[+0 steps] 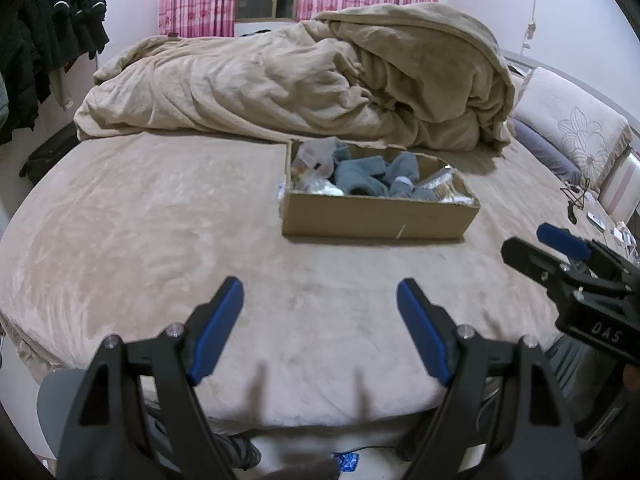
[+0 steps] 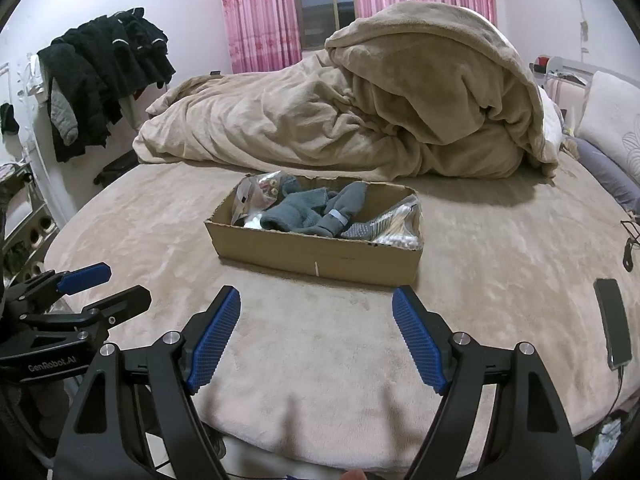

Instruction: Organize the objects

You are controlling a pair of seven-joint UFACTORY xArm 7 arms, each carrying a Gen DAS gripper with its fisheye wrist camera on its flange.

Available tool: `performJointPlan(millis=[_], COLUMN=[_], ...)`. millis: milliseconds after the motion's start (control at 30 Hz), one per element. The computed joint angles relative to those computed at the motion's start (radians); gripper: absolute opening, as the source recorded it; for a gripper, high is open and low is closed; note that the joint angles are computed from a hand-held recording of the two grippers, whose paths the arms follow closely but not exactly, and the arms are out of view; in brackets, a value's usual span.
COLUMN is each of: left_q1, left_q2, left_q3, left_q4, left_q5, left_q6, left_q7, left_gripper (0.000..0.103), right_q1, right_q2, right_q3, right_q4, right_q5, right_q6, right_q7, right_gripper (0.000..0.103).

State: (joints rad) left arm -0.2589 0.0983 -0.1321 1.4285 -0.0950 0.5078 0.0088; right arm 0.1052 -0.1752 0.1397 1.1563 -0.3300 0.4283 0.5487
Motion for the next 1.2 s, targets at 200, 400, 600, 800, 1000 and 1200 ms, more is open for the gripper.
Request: performJointPlan(millis=[200,400,600,800,1000,1200], left_q1=[0.001,0.004,0.004,0.006,0.006,0.004], left_q2=[0.004,0.008,0.007,0.002,0.004,0.006], left_q3=[0.001,0.001,0.001,-0.001,0.001,0.001], left_q4=[0.007,0.011,0.009,0.003,0.012,0.014], left_q5=[-0.002,-0.009,-0.009,-0.026,-0.023,-0.017], left_q6=[0.004,-0.001,-0.002,-0.013,-0.006,-0.006], left_q7=[0.002,0.01,0.01,0.017,0.006,-0.001], left_gripper=[0.081,0.081,0.08,0.08,0.08,0.081], right_q1=[-0.003,-0.005,-0.005,0.0,-0.002,-0.003], right_q2=[0.007,0.005,0.005,0.003,0.002,0.002], right_q3=[-0.002,-0.002,-0.002,-0.01,-0.007,-0.006], right_q4=[0.002,-0.002,-0.002,-0.007,-0.009,-0.009], right_q5=[-0.002,-0.01,-0.01,0.019,0.02,0.02], right_q6=[-0.007,-0.01,-0.011,-0.016,-0.018,-0.018], right_q7=[0.009,0.023,0.022,0.004,0.003,0.004], right_gripper=[0.081,0.081,0.081,0.081,0.081,0.081])
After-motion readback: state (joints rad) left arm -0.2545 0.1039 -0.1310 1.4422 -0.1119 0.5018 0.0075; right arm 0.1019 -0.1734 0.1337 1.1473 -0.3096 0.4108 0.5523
